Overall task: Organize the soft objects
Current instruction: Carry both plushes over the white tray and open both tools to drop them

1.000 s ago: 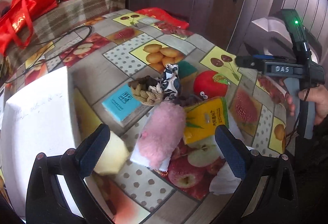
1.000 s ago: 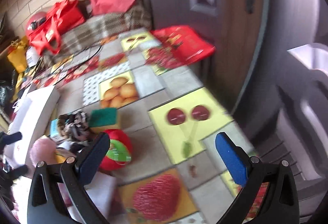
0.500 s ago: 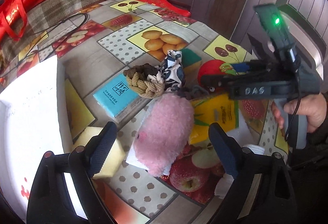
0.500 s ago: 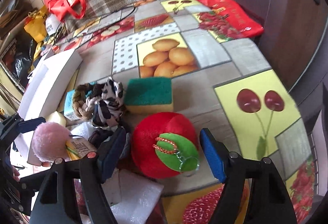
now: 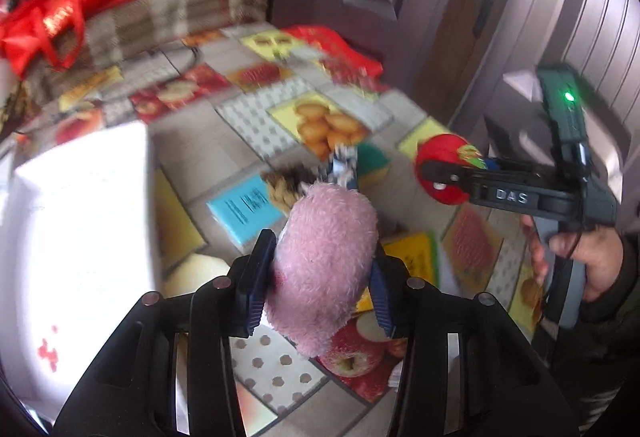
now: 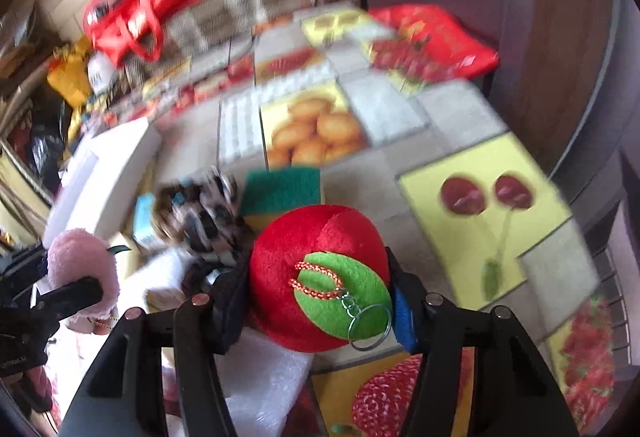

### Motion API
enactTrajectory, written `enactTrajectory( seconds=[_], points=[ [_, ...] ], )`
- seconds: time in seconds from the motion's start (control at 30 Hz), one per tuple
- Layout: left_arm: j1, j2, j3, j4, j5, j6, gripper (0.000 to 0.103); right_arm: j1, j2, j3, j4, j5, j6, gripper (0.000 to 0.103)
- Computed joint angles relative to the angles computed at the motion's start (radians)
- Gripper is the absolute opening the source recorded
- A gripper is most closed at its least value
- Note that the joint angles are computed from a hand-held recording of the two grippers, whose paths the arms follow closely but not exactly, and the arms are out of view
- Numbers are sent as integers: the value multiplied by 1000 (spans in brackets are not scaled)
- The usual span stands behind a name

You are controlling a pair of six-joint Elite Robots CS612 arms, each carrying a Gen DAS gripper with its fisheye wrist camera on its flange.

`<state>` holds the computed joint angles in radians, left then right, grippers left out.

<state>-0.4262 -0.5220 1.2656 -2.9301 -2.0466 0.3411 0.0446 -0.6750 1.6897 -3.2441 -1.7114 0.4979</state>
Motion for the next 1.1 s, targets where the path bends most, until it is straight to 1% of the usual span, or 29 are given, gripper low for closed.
enactTrajectory(
  seconds=[0.03, 0.1, 0.13, 0.2, 0.3, 0.4, 0.47, 0.73, 0.9, 1.1],
  points=[
    [2, -8, 6, -16, 7, -16, 43, 8, -12, 12, -34, -32, 4, 59],
    [10, -29, 20, -57, 6, -68, 43, 19, -33, 33, -101, -69, 10, 59],
    [14, -35, 26, -79, 10, -89, 43, 23, -41, 39, -127, -80, 12, 59],
    [20, -52, 46, -139, 24, -140, 43, 36, -63, 57, -213, -107, 20, 59],
    [30, -68, 73, -191, 45, -196, 43, 53, -88, 74, -338, -125, 5, 59],
    [39, -81, 102, -227, 73, -214, 43, 64, -92, 64, -403, -113, -17, 59],
    [46, -90, 122, -248, 90, -226, 43, 69, -89, 50, -420, -91, -32, 59],
    [76, -118, 180, -335, 149, -300, 43, 84, -69, 3, -420, -12, -79, 59],
    [87, -125, 196, -369, 163, -328, 43, 95, -63, -16, -424, 17, -107, 59],
    [92, -127, 204, -385, 165, -342, 44, 103, -60, -21, -422, 25, -124, 59]
  ],
)
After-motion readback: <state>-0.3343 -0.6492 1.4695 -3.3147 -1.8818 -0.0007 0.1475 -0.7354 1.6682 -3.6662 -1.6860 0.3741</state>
